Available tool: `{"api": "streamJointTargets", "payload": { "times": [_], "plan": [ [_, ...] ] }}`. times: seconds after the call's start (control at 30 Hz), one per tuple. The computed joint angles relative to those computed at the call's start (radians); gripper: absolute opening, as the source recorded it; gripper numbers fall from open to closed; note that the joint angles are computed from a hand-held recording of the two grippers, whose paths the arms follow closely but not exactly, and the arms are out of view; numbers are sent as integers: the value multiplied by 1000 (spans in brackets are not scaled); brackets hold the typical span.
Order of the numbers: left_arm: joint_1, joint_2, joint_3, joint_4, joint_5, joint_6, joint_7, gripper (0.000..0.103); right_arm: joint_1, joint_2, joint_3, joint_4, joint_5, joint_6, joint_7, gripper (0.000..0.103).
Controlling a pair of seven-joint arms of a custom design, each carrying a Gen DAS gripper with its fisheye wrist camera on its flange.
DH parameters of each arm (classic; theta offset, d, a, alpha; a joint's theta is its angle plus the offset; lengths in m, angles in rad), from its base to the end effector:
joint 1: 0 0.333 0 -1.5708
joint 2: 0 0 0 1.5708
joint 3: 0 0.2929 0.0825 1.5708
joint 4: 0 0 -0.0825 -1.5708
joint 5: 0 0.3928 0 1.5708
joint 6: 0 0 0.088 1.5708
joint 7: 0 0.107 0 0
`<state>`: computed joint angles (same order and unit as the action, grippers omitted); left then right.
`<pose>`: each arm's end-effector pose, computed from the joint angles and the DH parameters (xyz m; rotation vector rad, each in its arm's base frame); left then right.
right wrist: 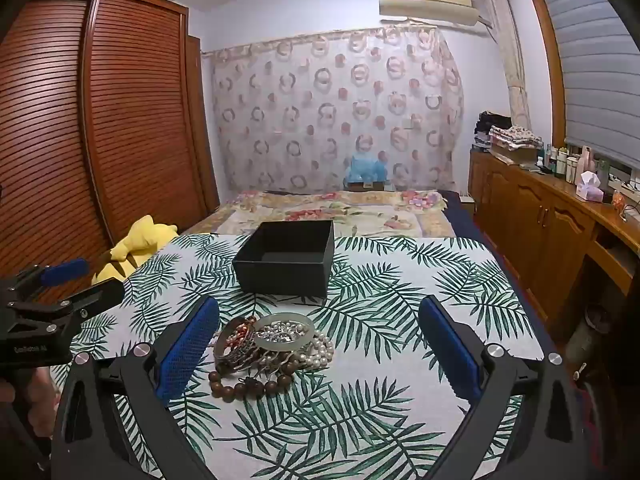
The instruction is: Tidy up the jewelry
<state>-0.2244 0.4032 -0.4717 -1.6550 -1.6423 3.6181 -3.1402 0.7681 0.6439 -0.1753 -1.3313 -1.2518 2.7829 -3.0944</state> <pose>0.5755 -0.2645 0.4256 -1.4438 1.7595 -1.0481 0.5867 0.4871 0.4011 -1.5639 1.4133 -0.8007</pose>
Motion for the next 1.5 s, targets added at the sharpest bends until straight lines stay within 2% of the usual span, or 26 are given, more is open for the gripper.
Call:
{"api": "streamJointTargets", "payload": {
  "times": [1.5],
  "plan": [
    [-17, -8, 23, -14, 22, -12, -35, 96, 1, -4, 1, -1, -24, -2, 19, 100]
  ]
}}
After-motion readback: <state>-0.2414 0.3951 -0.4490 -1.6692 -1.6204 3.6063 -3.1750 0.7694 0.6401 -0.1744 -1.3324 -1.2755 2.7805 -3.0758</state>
